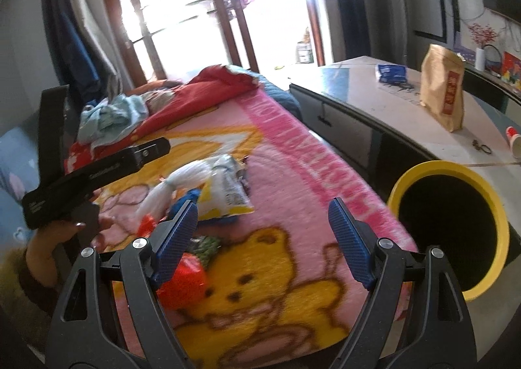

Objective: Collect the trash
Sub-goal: 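Move both open grippers back over the trash pile on the blanket, then grasp a white foam net with the left gripper while the right gripper grasps the red plastic bag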

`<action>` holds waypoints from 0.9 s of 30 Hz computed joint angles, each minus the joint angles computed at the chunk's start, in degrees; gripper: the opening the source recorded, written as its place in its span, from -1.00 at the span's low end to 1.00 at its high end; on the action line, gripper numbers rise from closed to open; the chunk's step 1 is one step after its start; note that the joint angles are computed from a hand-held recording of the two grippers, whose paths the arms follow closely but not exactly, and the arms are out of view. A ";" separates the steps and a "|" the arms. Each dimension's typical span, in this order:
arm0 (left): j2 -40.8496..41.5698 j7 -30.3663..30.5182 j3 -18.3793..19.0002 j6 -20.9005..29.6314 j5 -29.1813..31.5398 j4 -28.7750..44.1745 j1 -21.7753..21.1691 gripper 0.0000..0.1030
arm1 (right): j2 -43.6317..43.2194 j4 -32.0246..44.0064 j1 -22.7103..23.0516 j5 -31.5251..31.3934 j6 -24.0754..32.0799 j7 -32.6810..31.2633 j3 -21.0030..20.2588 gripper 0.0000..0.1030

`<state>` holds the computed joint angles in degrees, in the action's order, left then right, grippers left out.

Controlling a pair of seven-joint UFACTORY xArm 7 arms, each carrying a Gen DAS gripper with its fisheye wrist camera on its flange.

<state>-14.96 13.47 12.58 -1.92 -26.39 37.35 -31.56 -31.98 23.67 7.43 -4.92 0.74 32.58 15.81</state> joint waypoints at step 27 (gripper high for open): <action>1.18 25.51 9.54 15.10 -25.31 1.18 -2.07 0.85 | 11.42 4.24 19.77 8.23 1.69 -10.59 -8.87 0.45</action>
